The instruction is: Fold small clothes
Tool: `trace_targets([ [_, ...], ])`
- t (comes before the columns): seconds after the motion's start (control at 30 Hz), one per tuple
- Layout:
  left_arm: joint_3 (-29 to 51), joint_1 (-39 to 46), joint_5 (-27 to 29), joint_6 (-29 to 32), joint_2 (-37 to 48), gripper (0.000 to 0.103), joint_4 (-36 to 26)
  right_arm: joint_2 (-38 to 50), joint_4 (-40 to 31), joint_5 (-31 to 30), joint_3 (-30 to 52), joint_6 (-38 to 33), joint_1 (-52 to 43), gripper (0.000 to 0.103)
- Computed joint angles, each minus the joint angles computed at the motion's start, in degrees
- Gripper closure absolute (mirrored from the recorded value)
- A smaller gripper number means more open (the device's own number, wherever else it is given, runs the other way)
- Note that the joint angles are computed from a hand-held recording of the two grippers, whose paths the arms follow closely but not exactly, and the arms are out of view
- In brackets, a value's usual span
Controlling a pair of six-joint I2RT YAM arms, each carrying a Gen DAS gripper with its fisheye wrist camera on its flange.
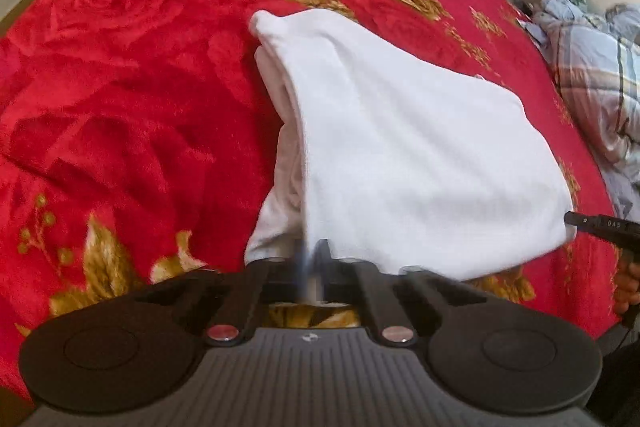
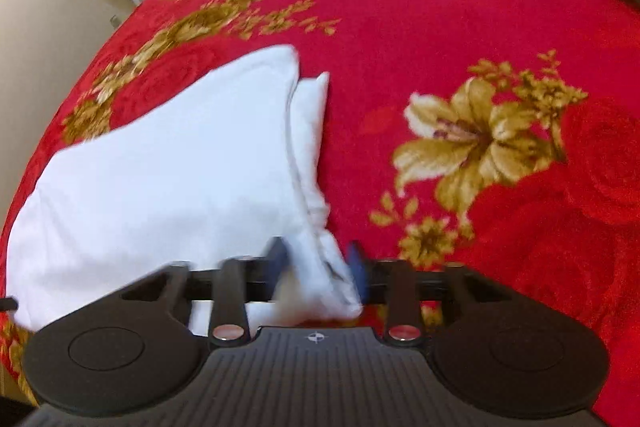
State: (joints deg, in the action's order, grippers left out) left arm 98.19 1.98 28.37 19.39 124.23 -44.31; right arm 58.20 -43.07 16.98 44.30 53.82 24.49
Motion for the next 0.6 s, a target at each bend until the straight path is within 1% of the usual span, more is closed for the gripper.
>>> trace_targets([
  [0.03,-1.4,0.6,1.0,-0.1,-1.4,0.100,2.0,-0.6,-0.4,0.1,0.1,0.1,0.5,0.095],
  [0.07,-2.3,1.6,3.4,-1.0,-2.6,0.100,3.4,-2.2,-0.7,0.7,0.1,0.4,1.0,0.096],
  [0.13,-2.7,3.9,8.3,-3.0,-3.9,0.100,4.3,-7.5,-0.9,3.3,-0.1,2.3,2.4,0.100],
  [0.17,-2.7,4.2,8.1,-2.9,-4.1,0.100,3.9,-10.1,-1.2,4.7,-0.3,3.1,3.2,0.100],
  [0.23,-1.7,3.8,4.7,-0.7,-3.0,0.100,0.8,-11.7,-3.2,5.2,-0.2,4.4,3.6,0.100],
  [0.33,1.9,1.3,-2.0,3.4,1.0,0.099,-5.8,-7.5,-6.1,-0.6,-1.7,5.0,1.5,0.100],
  [0.37,2.4,0.8,-2.9,3.4,1.2,0.098,-6.1,-6.4,-6.0,-2.4,-2.3,4.4,0.8,0.100],
  [0.4,1.8,0.8,-2.8,2.7,0.6,0.097,-4.8,-5.4,-6.1,-2.9,-2.3,3.8,0.7,0.099],
  [0.43,0.5,1.1,-1.9,1.5,-0.8,0.096,-2.3,-5.0,-6.6,-1.4,-1.7,3.7,1.6,0.097],
  [0.47,-1.2,1.6,-0.2,0.4,-2.7,0.093,0.9,-4.9,-7.7,1.5,-0.7,3.8,3.3,0.097],
  [0.5,-2.5,2.0,1.5,-0.5,-4.1,0.083,3.6,-4.6,-9.1,6.5,0.8,4.2,6.1,0.095],
  [0.53,-3.7,2.4,3.4,-1.1,-5.3,0.076,5.8,-4.8,-9.8,11.2,1.7,4.3,8.8,0.090],
  [0.57,-4.3,2.4,5.4,-1.8,-5.9,0.076,6.8,-5.1,-9.7,14.8,2.3,4.2,11.0,0.085],
  [0.6,-3.9,2.2,6.9,-2.0,-5.8,0.076,6.3,-5.8,-8.1,15.9,2.1,3.0,11.4,0.075],
])
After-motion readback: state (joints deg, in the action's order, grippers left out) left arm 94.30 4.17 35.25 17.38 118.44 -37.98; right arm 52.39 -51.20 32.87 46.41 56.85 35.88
